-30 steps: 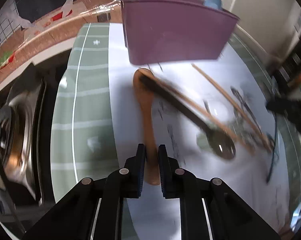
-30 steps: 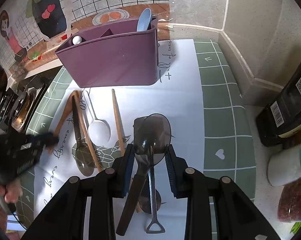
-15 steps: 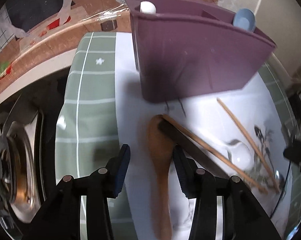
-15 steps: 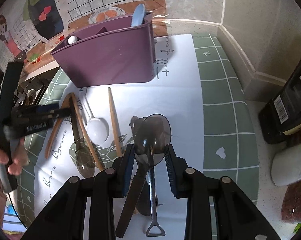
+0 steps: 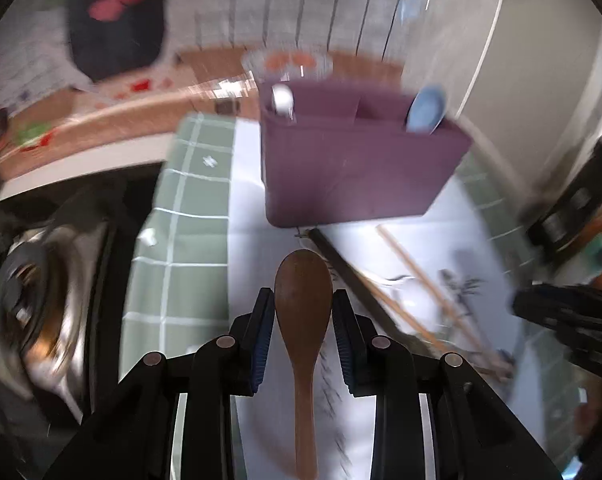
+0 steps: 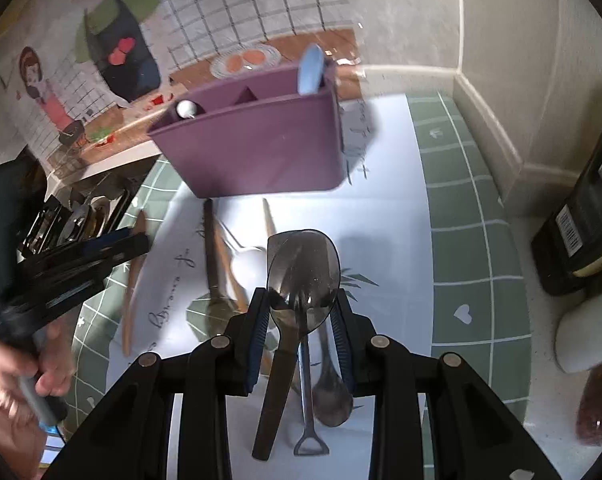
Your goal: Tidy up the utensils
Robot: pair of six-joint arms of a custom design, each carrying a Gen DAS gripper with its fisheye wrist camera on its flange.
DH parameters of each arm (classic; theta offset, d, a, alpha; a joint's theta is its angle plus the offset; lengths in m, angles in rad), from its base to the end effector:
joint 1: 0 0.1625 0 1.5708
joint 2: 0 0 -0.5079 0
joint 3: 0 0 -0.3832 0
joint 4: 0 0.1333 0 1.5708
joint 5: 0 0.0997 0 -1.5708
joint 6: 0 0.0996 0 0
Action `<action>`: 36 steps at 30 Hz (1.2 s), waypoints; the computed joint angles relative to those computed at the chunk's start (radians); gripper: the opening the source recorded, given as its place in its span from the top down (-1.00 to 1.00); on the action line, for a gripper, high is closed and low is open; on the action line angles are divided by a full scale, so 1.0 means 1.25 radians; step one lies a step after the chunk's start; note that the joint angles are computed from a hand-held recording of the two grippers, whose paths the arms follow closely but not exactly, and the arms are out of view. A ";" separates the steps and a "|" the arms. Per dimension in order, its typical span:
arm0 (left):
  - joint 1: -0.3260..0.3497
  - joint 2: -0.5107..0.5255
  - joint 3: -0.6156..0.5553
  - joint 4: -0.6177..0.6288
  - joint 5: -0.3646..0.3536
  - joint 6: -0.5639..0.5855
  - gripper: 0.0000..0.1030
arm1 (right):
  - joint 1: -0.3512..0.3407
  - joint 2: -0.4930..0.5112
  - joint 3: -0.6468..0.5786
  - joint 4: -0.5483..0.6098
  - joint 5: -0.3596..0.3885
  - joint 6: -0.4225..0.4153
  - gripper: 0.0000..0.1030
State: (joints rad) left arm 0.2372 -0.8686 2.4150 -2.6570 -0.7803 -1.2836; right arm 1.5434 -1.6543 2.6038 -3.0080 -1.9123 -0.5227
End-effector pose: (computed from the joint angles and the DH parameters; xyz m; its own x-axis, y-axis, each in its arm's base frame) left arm -0.3366 -0.2913 0.0601 -0.7951 0.0128 -0.6063 0.3824 0.7866 -0.4849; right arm 0.0913 -0.3154 0.3209 -0.8245 -0.2826 0.4903 -0.4471 0.8564 -0.2583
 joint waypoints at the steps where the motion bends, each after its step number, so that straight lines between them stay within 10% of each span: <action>1: -0.024 -0.018 0.010 0.009 0.007 -0.021 0.41 | 0.015 0.000 0.004 -0.010 -0.011 0.003 0.45; 13: -0.196 -0.117 0.036 0.131 0.050 -0.160 0.41 | 0.176 -0.093 0.010 0.039 -0.045 0.050 0.45; 24: -0.245 -0.160 0.006 0.204 0.106 -0.182 0.41 | 0.275 -0.154 -0.033 0.098 -0.070 0.071 0.45; 36: -0.259 -0.180 0.017 0.238 0.073 -0.223 0.40 | 0.197 -0.158 0.012 0.135 -0.065 0.038 0.45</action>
